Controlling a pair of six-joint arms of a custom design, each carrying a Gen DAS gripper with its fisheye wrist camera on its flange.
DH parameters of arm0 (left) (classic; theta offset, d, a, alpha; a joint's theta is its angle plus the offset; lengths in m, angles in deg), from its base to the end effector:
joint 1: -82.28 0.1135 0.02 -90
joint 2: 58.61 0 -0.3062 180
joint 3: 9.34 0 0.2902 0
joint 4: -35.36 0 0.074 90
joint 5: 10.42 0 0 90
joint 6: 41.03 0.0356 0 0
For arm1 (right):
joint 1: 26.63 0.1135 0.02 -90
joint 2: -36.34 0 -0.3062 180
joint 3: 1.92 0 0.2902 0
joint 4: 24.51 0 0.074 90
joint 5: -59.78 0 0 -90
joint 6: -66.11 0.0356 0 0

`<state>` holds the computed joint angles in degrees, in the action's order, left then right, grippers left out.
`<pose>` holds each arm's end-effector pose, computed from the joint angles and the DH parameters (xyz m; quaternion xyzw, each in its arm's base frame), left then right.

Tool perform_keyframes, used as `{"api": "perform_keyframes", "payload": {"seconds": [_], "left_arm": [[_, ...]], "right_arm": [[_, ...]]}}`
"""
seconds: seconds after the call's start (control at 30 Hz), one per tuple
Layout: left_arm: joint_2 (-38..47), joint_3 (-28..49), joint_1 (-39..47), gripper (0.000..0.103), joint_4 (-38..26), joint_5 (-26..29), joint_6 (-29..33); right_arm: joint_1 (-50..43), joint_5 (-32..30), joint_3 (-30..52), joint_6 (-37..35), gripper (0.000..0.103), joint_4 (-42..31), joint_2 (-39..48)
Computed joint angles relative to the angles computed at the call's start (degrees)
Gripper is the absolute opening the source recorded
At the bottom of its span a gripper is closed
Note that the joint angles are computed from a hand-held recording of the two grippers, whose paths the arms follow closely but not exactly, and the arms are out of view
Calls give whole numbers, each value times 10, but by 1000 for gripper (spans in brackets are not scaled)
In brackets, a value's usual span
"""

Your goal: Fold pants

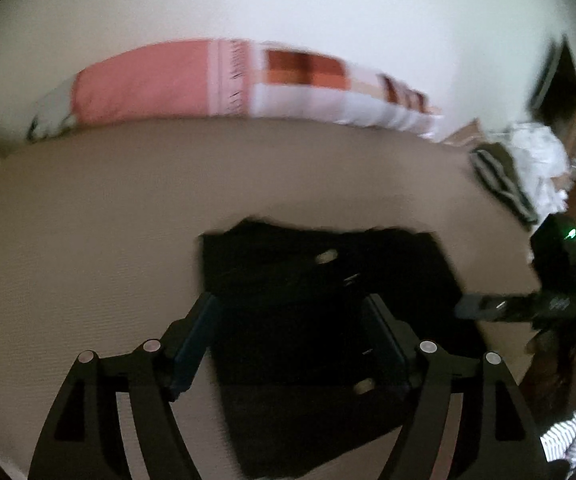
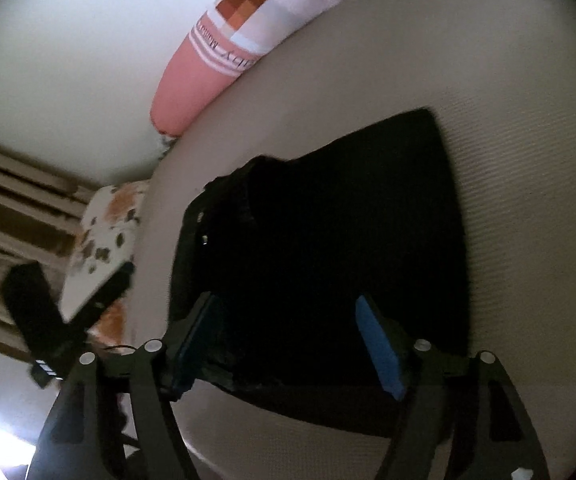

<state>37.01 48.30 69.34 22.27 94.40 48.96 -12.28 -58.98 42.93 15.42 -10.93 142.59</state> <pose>0.3360 -0.0865 0.1553 0.1480 0.9242 -0.1581 0.3146 0.3012 0.0947 0.0747 0.1081 0.9017 0.3641 0.2065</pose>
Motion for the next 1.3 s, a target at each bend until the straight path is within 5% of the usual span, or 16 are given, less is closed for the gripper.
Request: {"api": "perform_keyframes", "payload": {"seconds": [0.4, 0.43, 0.53, 0.63, 1.0, 1.17, 1.3], "left_arm": [[61, -13, 48, 75, 6, -4, -2], [63, -13, 47, 75, 8, -5, -3], [63, -13, 45, 75, 15, -7, -8], [61, -10, 44, 75, 19, -7, -19], [66, 30, -4, 75, 39, -21, -37], [88, 45, -29, 75, 38, -25, -36], [146, 74, -54, 75, 10, -58, -19]], "right_arm": [[23, -3, 121, -28, 74, -7, 104], [25, -4, 132, -28, 70, -5, 112], [25, -11, 160, -12, 27, -11, 132], [34, 10, 149, -25, 14, -29, 102], [13, 117, 55, -19, 11, -64, -73], [-22, 139, 39, 1, 11, -64, -18], [-24, 164, 48, -19, 21, -58, 22]]}}
